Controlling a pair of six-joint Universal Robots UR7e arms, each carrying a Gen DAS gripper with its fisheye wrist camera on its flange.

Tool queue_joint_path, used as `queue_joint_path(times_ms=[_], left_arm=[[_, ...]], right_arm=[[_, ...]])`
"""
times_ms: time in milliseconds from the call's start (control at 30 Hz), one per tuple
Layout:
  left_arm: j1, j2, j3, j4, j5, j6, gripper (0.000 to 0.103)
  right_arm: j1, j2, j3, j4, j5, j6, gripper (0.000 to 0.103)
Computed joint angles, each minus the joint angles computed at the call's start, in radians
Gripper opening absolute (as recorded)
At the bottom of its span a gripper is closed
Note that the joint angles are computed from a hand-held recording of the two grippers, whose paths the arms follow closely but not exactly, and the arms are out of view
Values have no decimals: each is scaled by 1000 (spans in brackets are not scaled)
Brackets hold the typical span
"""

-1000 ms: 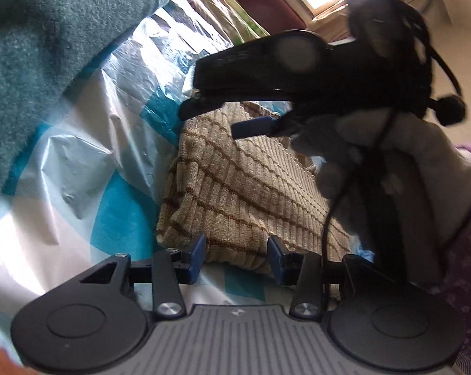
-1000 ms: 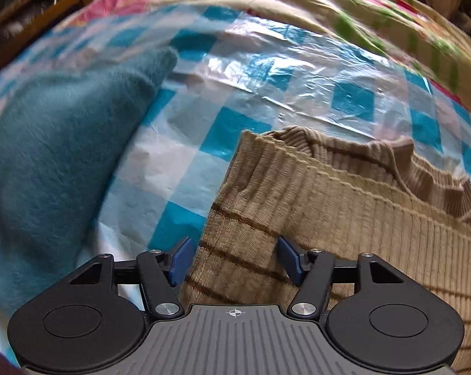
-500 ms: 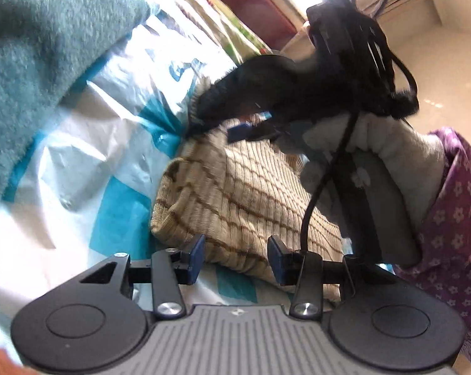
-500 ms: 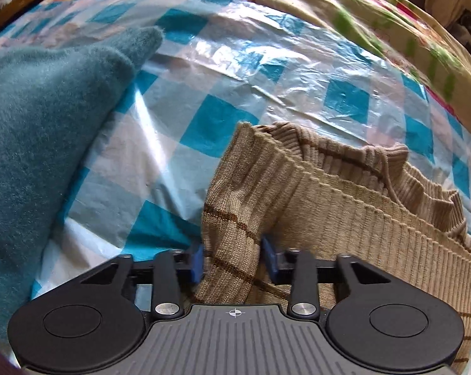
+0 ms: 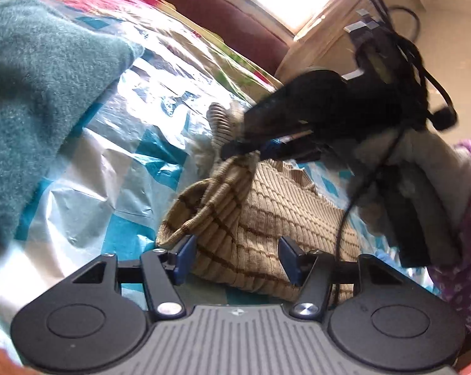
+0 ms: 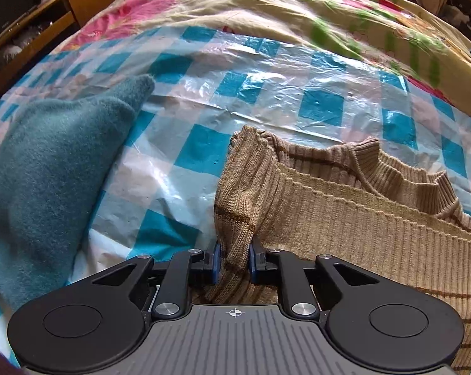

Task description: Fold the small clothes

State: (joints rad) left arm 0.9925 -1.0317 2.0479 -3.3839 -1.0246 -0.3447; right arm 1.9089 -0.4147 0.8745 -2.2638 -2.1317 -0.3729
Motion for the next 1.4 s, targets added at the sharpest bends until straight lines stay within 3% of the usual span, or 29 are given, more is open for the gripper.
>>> queue_joint_path(times_ms=[67, 133, 233, 600, 700, 833, 1067, 1267, 1400], left_arm=[[-5, 2, 8, -35, 3, 20, 61], [-31, 16, 24, -139, 70, 78, 62], [-45, 57, 24, -304, 151, 171, 81], [5, 85, -82, 45, 129, 97, 80], [-2, 94, -90, 78, 146, 69, 78], [-12, 85, -80, 117, 153, 52, 78], [1, 62, -76, 139, 116, -9, 78], [12, 45, -70, 139, 74, -44, 79], [9, 45, -73, 155, 75, -41, 81]], right_arm=[[-3, -8, 2, 0, 6, 10, 15], [-6, -17, 6, -3, 17, 19, 15], [-10, -36, 23, -14, 39, 24, 15], [-47, -123, 98, -33, 153, 52, 12], [-57, -111, 64, 24, 156, 67, 19], [-54, -77, 28, 36, 186, 90, 20], [-28, 35, -91, 91, 99, 118, 42], [8, 135, -181, 93, -42, 47, 51], [26, 186, -208, 52, -128, -31, 48]])
